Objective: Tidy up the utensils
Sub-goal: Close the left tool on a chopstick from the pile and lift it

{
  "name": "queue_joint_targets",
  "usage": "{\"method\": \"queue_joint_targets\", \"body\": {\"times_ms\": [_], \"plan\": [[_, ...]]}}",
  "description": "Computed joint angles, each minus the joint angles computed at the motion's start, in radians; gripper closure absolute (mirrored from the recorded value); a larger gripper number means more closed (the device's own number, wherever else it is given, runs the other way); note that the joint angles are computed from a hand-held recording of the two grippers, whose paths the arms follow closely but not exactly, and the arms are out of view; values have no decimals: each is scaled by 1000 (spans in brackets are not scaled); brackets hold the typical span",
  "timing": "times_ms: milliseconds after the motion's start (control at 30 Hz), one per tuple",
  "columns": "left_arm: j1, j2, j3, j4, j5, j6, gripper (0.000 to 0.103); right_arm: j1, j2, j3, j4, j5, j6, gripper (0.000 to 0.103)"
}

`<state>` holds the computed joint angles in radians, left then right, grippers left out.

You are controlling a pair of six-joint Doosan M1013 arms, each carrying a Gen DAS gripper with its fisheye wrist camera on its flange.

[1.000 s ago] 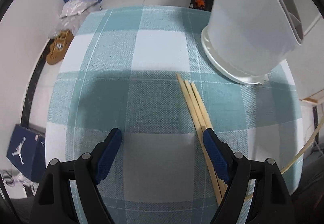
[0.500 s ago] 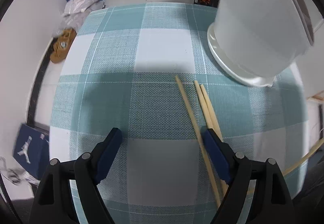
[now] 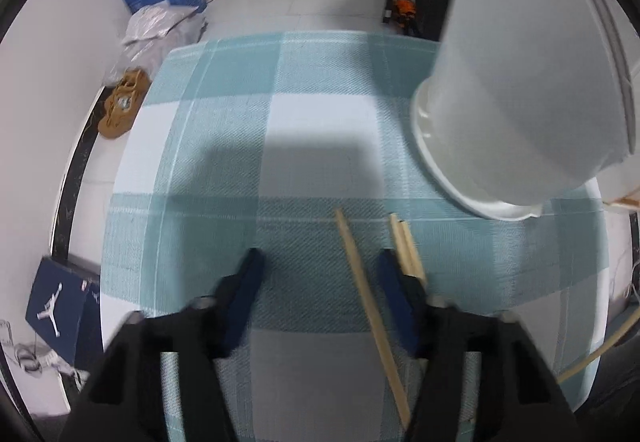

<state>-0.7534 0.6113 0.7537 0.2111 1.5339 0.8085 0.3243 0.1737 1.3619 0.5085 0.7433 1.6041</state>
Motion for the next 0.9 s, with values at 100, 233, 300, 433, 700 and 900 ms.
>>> {"method": "queue_joint_targets", "body": {"times_ms": [100, 233, 300, 433, 700, 900], "plan": [[-4, 10, -18, -13, -2, 42, 85, -1, 4, -2, -6, 5, 5, 98], [5, -2, 1, -37, -36, 32, 99, -1, 3, -2, -12, 7, 10, 98], [13, -15, 23, -60, -71, 18, 99, 0, 2, -2, -22, 5, 18, 98], [30, -57, 93, -103, -168, -17, 100, 3, 1, -2, -40, -5, 30, 98], [7, -120, 158, -11, -330, -95, 101, 11, -9, 11, -50, -31, 24, 98], [-25, -184, 229, 84, -455, -132, 101, 20, -24, 28, -45, -60, 4, 98]]}}
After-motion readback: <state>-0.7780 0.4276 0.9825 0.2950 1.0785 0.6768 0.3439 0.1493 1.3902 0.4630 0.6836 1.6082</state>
